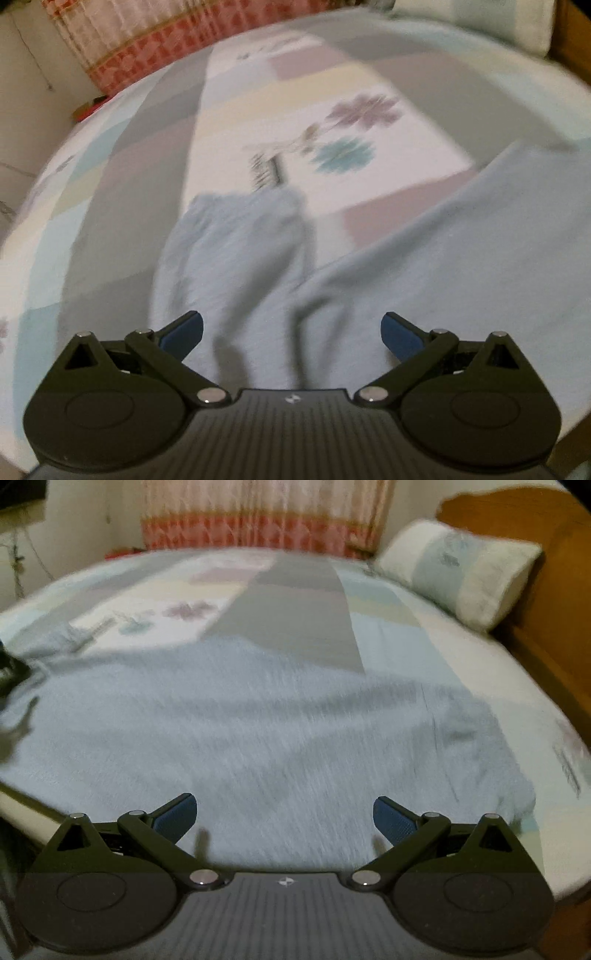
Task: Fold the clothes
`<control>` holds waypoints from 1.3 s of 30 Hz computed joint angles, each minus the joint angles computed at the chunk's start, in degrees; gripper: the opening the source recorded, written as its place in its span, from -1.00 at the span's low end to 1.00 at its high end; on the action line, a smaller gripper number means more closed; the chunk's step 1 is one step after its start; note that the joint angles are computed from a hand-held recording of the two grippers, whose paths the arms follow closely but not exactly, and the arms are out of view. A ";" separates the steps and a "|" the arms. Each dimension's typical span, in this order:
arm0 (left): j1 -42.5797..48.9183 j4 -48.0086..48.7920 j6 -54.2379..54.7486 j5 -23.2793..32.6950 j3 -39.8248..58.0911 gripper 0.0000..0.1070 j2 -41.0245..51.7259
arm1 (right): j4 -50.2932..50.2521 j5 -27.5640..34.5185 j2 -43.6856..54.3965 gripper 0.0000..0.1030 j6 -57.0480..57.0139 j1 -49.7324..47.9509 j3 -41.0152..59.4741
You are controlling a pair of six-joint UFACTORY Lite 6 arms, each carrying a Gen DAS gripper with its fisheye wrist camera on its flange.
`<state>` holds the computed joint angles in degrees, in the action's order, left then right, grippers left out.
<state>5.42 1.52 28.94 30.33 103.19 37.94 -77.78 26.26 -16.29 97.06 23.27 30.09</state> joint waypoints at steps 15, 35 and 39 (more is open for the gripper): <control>10.52 7.01 -5.38 -10.12 -9.13 0.91 -5.75 | 2.00 5.19 6.62 1.00 -2.27 9.22 8.32; 21.89 -33.67 30.98 -12.43 -23.31 0.91 -12.79 | 3.20 5.85 11.30 1.00 -3.08 13.49 11.71; 16.14 -30.16 29.82 -16.74 -22.98 0.91 -12.13 | 3.32 5.98 12.43 1.00 -3.22 13.92 12.83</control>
<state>21.56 -28.64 58.77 13.59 80.20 25.82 -74.46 32.23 -3.86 93.84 37.19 42.92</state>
